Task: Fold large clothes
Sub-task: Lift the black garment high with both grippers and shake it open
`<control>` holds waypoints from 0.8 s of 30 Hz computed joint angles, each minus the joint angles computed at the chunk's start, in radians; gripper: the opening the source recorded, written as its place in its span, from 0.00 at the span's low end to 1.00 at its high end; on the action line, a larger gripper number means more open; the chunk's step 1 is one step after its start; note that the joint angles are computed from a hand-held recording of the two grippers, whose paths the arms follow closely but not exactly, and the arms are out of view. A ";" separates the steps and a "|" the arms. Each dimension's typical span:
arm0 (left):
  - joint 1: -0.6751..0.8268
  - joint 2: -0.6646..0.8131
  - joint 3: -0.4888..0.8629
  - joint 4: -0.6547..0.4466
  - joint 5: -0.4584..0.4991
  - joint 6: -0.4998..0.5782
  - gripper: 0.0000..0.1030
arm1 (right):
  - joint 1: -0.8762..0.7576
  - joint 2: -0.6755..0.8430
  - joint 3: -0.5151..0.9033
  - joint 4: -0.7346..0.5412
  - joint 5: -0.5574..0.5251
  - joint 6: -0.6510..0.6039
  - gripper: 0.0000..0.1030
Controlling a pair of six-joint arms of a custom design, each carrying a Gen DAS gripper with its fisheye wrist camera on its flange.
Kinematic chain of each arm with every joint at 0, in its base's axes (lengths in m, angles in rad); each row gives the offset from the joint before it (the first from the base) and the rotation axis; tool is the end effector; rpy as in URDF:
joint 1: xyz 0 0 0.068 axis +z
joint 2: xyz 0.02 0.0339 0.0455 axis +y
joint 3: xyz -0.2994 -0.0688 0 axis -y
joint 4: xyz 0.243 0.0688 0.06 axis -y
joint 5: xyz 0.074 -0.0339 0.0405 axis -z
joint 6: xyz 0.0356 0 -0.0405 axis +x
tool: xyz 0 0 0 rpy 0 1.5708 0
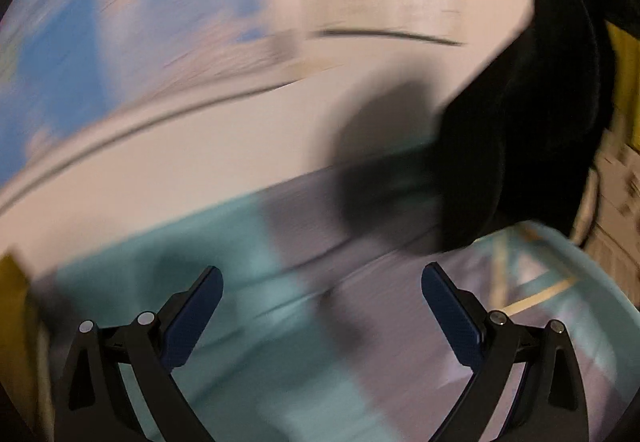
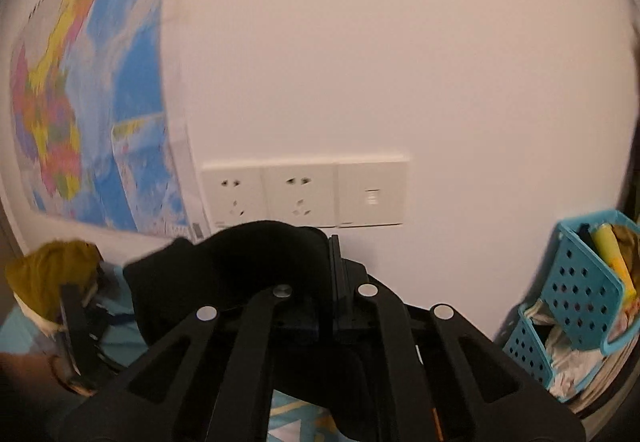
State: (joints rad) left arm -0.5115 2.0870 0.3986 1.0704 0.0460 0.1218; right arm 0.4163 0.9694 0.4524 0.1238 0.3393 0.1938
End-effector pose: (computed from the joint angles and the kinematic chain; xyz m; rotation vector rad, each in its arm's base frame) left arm 0.2505 -0.1425 0.0620 0.7101 2.0832 -0.2696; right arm 0.1794 0.0663 0.2512 0.0051 1.9411 0.0717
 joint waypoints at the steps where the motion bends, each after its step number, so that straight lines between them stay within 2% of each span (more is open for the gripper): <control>1: -0.031 0.004 0.008 0.007 0.022 0.004 0.93 | -0.014 -0.031 -0.009 -0.013 -0.013 0.003 0.04; 2: -0.070 0.012 0.021 0.009 0.063 0.011 0.93 | 0.005 -0.011 -0.011 0.011 0.001 0.013 0.04; 4: -0.152 0.040 0.047 0.027 0.071 0.035 0.93 | -0.038 -0.061 -0.019 -0.020 -0.049 0.006 0.04; 6: -0.247 0.076 0.090 0.022 0.013 0.059 0.93 | -0.054 -0.100 -0.022 -0.049 -0.061 -0.003 0.04; 9: -0.315 0.115 0.216 -0.093 -0.086 0.037 0.92 | -0.058 -0.119 -0.034 -0.048 -0.066 -0.005 0.04; 10: -0.323 0.123 0.261 -0.148 -0.115 0.018 0.77 | -0.074 -0.137 -0.035 -0.061 -0.079 -0.012 0.04; 11: -0.319 0.139 0.354 -0.271 -0.155 -0.024 0.59 | -0.085 -0.149 -0.039 -0.065 -0.081 -0.014 0.04; 12: -0.316 0.150 0.428 -0.374 -0.158 -0.052 0.11 | -0.111 -0.168 -0.041 -0.077 -0.103 -0.016 0.04; 13: -0.298 0.161 0.507 -0.482 -0.126 -0.081 0.00 | -0.140 -0.188 -0.046 -0.087 -0.124 -0.017 0.04; 14: -0.284 0.158 0.546 -0.514 -0.125 -0.123 0.00 | -0.163 -0.211 -0.047 -0.106 -0.129 -0.022 0.04; 16: -0.288 0.124 0.562 -0.503 -0.155 -0.140 0.00 | -0.231 -0.267 -0.043 -0.152 -0.148 -0.049 0.04; 18: -0.299 0.050 0.603 -0.578 -0.118 -0.176 0.00 | -0.328 -0.333 -0.004 -0.238 -0.192 -0.079 0.03; 20: -0.345 -0.009 0.633 -0.612 -0.170 -0.168 0.00 | -0.416 -0.402 0.067 -0.342 -0.236 -0.105 0.03; 22: -0.398 -0.080 0.643 -0.604 -0.261 -0.150 0.00 | -0.433 -0.472 0.149 -0.437 -0.207 -0.140 0.03; 23: -0.408 -0.119 0.633 -0.587 -0.270 -0.156 0.00 | -0.432 -0.492 0.180 -0.468 -0.193 -0.155 0.03; 24: -0.416 -0.163 0.628 -0.583 -0.273 -0.165 0.00 | -0.395 -0.526 0.244 -0.526 -0.136 -0.175 0.03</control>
State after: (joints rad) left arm -0.9274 1.9238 1.0265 0.4878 -0.2270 -0.0431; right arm 0.0217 0.4434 0.6960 -0.4024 0.2038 0.0193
